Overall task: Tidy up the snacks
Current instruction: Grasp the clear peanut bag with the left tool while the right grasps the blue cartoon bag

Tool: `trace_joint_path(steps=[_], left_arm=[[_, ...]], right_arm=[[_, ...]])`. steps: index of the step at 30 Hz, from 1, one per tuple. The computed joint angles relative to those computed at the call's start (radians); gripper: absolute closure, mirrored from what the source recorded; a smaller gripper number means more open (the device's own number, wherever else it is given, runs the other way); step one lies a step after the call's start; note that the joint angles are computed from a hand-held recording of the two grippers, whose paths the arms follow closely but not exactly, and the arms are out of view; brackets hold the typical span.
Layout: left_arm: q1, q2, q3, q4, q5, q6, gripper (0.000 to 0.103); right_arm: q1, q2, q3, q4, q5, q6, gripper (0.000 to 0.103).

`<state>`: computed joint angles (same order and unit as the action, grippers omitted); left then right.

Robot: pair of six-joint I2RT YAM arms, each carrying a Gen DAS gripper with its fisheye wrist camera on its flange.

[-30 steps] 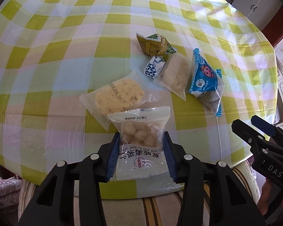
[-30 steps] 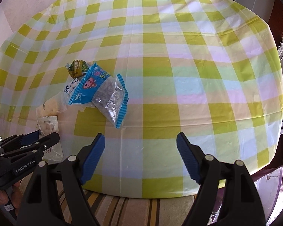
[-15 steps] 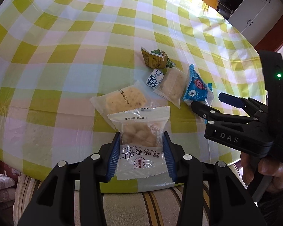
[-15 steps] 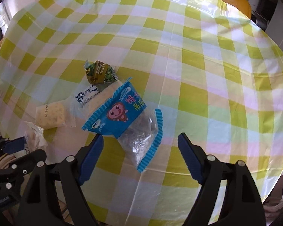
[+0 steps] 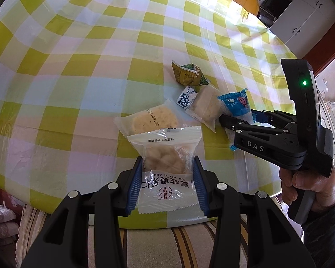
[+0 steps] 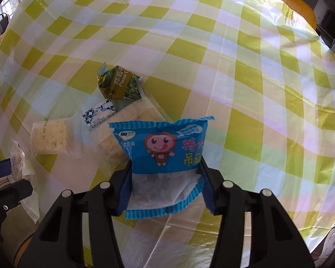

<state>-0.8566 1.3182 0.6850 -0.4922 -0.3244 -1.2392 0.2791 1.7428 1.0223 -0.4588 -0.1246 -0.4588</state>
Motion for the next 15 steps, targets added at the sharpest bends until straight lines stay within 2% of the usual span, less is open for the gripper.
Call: trace_joint_path(steps=[8, 15], left_arm=[[-0.025, 0.034, 0.046, -0.013, -0.011, 0.013, 0.061], [-0.060, 0.124, 0.144, -0.006, -0.007, 0.056, 0.061]], right_arm=[[-0.077, -0.081, -0.070, -0.001, -0.025, 0.031, 0.055], [-0.185, -0.180, -0.112, -0.032, -0.055, 0.011, 0.055]])
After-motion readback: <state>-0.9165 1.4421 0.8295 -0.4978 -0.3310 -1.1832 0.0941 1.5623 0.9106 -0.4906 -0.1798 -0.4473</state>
